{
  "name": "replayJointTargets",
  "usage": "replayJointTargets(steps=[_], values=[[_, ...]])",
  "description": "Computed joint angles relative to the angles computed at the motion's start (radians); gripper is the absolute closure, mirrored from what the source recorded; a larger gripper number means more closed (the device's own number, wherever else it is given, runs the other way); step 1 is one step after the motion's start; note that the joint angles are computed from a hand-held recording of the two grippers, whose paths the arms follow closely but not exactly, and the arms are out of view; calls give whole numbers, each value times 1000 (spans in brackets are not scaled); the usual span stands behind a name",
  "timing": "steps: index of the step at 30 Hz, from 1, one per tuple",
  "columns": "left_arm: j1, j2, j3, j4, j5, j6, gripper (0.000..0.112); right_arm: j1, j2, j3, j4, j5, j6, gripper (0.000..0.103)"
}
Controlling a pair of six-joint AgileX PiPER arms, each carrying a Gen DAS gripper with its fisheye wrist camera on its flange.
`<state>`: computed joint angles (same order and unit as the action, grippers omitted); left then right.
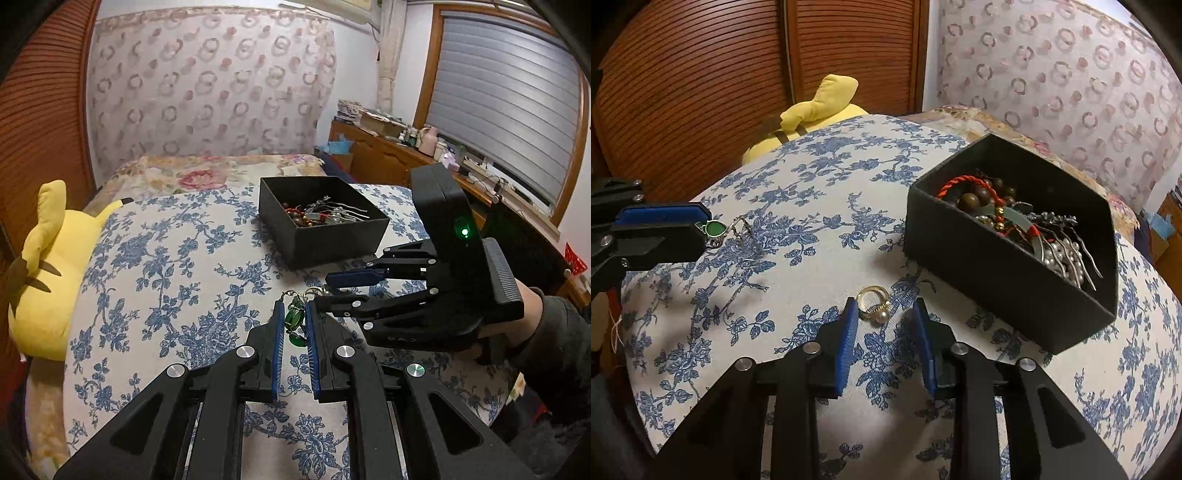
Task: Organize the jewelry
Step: 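Grasp the gold ring with the right gripper while the left lifts the green pendant, then lower the gold ring into the black box while the left gripper drops the pendant in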
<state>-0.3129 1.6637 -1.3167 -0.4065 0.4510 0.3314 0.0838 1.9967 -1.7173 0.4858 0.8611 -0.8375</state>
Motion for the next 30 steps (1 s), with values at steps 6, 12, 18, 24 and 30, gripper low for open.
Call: replayJointTargets(steps=[6,12,18,24,30], values=[[-1,1,1,2,-1,-2,102,7,3,-7,6,16,-25,84],[0,6,-11,9,0,-13,102,2,-40,52,20,-14,-56,84],[-9,30,-78,59,14,-58,102,-46,-89,82,77,-20,-94,84],[-21,89,-192,104,44,-100,102,-108,-118,62,121,-13,-108,84],[-47,168,-340,163,91,-149,102,-139,-60,-66,101,1,-51,84]])
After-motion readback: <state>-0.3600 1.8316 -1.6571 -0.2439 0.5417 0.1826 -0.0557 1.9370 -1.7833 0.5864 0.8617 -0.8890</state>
